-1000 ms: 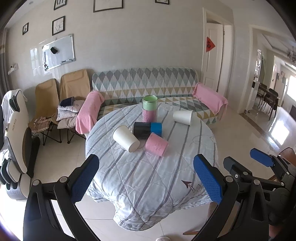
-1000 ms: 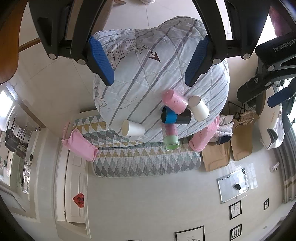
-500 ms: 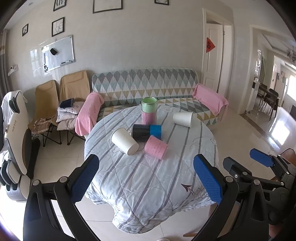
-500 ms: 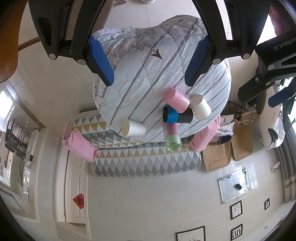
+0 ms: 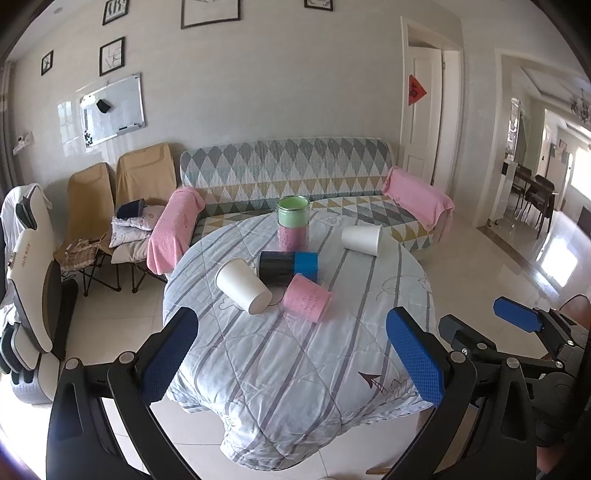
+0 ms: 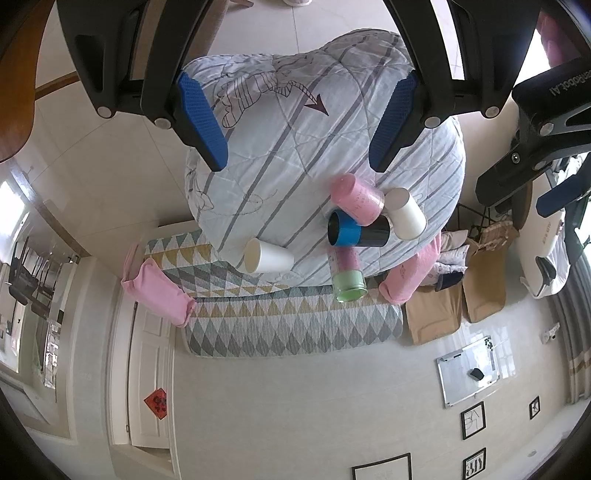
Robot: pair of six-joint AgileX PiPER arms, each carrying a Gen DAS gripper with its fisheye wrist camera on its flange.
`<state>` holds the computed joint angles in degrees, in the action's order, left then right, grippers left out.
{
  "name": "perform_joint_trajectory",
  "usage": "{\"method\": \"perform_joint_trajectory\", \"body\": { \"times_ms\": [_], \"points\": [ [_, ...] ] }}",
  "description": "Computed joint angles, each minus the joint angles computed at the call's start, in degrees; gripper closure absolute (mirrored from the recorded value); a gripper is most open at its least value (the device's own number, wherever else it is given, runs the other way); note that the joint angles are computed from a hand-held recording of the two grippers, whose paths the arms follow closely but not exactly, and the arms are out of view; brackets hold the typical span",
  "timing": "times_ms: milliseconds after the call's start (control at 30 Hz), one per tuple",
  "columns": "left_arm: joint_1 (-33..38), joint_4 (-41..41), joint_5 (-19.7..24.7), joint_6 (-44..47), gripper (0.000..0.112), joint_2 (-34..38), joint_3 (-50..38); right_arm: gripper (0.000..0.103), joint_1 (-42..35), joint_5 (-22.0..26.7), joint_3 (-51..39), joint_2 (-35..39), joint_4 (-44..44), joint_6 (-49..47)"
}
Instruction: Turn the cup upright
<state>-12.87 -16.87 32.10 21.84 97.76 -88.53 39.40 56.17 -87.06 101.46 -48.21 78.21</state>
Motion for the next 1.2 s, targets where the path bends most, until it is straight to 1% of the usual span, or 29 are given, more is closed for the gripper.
{"method": "perform_joint_trajectory", "body": {
  "times_ms": [500, 567, 833, 1200],
  "points": [
    [-0.6, -1.9, -3.2, 1.2, 0.009, -0.3, 2.0, 0.023, -0.6, -0.4, -0.3, 0.2, 0.5, -0.9],
    [-0.1, -4.4, -3.1, 3.4, 0.009, -0.5, 2.2, 0.023, -0.6, -0.3, -0.4, 0.3, 0.4, -0.9],
    [0.0, -4.0, -3.8, 3.5, 0.009, -1.0, 2.9, 0.023, -0.7, -0.7, 0.1, 0.3, 0.5, -0.6],
    [0.4, -4.5, -3.3, 4.5, 0.009, -1.6, 3.1, 0.023, -1.0, -1.0, 0.1, 0.6, 1.1, -1.0]
  ]
}}
